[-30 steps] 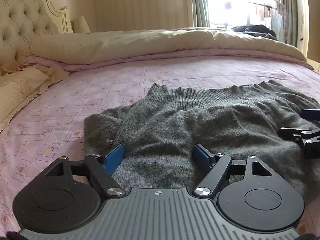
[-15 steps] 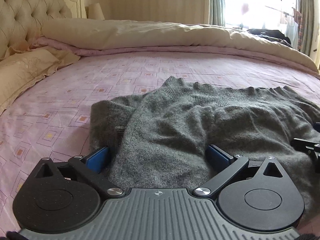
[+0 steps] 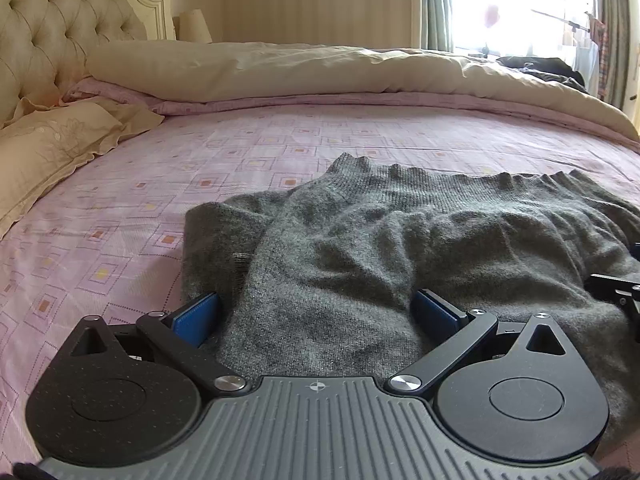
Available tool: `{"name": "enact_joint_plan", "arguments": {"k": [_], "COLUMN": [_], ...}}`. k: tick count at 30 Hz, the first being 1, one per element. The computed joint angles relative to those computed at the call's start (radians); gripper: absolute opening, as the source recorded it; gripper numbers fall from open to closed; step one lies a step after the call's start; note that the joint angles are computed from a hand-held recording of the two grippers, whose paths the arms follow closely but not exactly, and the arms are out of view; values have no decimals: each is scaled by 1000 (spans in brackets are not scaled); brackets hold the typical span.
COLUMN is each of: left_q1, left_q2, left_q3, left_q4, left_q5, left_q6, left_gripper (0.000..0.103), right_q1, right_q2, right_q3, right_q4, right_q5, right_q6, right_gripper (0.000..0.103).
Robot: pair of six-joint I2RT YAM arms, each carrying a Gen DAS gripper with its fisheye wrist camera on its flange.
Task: Fold small clothes
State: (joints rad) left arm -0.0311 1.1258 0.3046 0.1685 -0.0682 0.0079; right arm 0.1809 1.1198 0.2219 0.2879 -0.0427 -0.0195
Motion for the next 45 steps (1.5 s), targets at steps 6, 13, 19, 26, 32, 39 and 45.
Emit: {"name": "enact_joint_plan", "arguments": {"k": [6,13,19,26,32,39,45], "left_q1": [1,4,10,6,2,3,-1], "left_q2": [0,-4,0,3,1,1,0], "left_q3": [-2,1,1,0,1,1,1], "left_q4": [3,-5,-2,2,-1,0,-2], "left_q5": [-1,5,14,10,7,8,5], "left_q6": [0,-3,-4,-6,-11,-11,-13], "left_gripper": [103,103,103,103,103,103,103], "right_q1": [1,-2,-13,-76,-317,-716,-896], "right_q2": [9,4,11,-34,-269,-119,109], "right_q3": [2,4,10,62,142,363,517], "right_q4": [6,-2,-6,-142,-448,-775,-956], "right_q5": [3,2,-19,-122,-393,-663,-760], "right_q6": [0,-2,4,-15,-41,-244,-363], "right_gripper": [102,102,103,103,102,102,102]}}
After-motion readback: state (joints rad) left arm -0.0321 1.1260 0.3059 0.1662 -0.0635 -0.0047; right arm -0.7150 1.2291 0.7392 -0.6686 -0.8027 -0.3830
